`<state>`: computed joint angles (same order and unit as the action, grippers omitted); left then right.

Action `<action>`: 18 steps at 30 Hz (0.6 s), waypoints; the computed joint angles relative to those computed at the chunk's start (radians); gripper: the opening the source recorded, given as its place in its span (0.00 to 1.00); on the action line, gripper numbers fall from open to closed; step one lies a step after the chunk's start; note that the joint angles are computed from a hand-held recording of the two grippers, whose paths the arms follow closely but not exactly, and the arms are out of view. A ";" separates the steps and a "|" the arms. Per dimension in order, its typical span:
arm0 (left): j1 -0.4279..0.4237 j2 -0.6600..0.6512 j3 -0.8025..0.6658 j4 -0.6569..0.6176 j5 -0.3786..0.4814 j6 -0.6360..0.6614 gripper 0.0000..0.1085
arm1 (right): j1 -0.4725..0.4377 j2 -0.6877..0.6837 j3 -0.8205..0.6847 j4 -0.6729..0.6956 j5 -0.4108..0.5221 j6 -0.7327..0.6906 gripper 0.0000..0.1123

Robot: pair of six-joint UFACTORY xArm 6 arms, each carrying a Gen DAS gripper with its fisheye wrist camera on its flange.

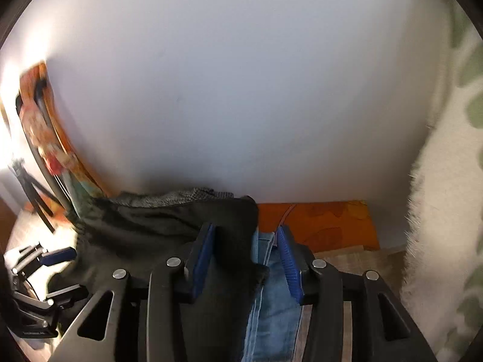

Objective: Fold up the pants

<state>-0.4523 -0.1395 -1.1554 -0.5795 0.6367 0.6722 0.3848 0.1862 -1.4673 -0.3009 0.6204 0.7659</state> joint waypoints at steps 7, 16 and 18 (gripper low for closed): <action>0.061 -0.142 0.043 -0.025 0.058 -0.005 0.67 | 0.079 -0.207 0.155 -0.113 -0.002 0.175 0.63; 0.081 -0.428 0.209 0.034 0.083 -0.055 0.75 | 0.304 -0.411 0.262 -0.356 0.162 0.469 0.75; 0.079 -0.489 0.247 0.050 0.085 -0.077 0.75 | 0.355 -0.440 0.275 -0.379 0.205 0.502 0.76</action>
<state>-0.3732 -0.6281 -0.9081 -0.5300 0.7218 0.5947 0.7395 -0.2539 -1.1923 -0.6802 0.8256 1.2681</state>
